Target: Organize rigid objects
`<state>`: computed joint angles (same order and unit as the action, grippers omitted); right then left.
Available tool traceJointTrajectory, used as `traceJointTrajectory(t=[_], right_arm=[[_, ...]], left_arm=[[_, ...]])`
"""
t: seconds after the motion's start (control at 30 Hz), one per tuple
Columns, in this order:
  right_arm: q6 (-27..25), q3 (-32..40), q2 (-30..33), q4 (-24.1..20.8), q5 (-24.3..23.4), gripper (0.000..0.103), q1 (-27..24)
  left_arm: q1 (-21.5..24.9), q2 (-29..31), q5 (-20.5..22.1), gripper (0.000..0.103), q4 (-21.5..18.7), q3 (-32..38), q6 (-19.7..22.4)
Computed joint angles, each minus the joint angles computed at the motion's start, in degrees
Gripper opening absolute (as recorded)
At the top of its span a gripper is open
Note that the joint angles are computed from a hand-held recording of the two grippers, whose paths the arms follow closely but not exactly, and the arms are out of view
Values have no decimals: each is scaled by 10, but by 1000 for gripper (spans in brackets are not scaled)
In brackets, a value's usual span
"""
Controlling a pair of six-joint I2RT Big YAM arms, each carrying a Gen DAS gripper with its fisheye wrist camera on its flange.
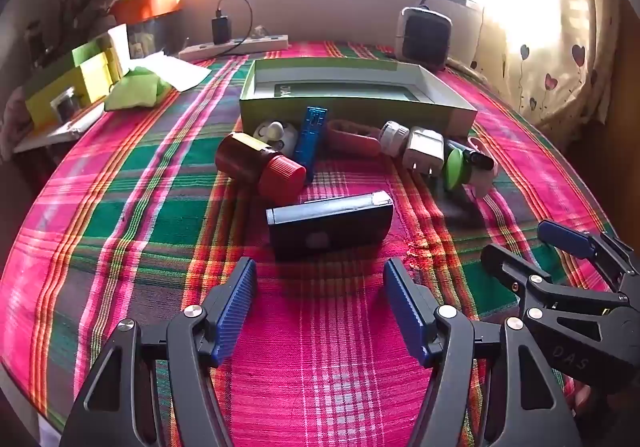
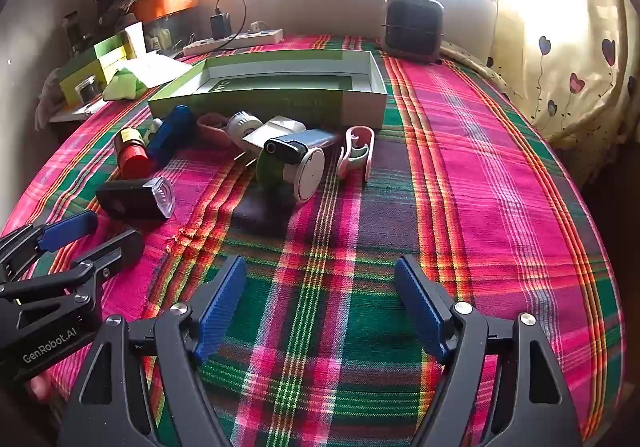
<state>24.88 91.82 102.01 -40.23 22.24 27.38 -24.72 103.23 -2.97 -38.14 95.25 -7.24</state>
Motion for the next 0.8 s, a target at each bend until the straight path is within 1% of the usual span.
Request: traceJointTrajectory(t=[0.03,0.23,0.27,0.3,0.47,0.53,0.8], right_arm=[[0,1,0,-2,0,77,0],[0,1,1,-2,0,77,0],[0,1,1,-2,0,77,0],[0,2,1,-3,0,77,0],[0,2,1,-3,-1,77,0],[0,1,0,-2,-1,77,0],[0,1,0,-3,-1,77,0]], left_arm=[[0,0,-4,65,-2,1,4],[4,-7,9,65,7,-11,-4],[4,-4,7,65,-2,-5,-3],[5,4,3,65,-19,10,2],[14,7,0,65,-22,15,19],[-8,5,-23,65,-21,8,11],[-7,3,-26,65,-21,6,15]])
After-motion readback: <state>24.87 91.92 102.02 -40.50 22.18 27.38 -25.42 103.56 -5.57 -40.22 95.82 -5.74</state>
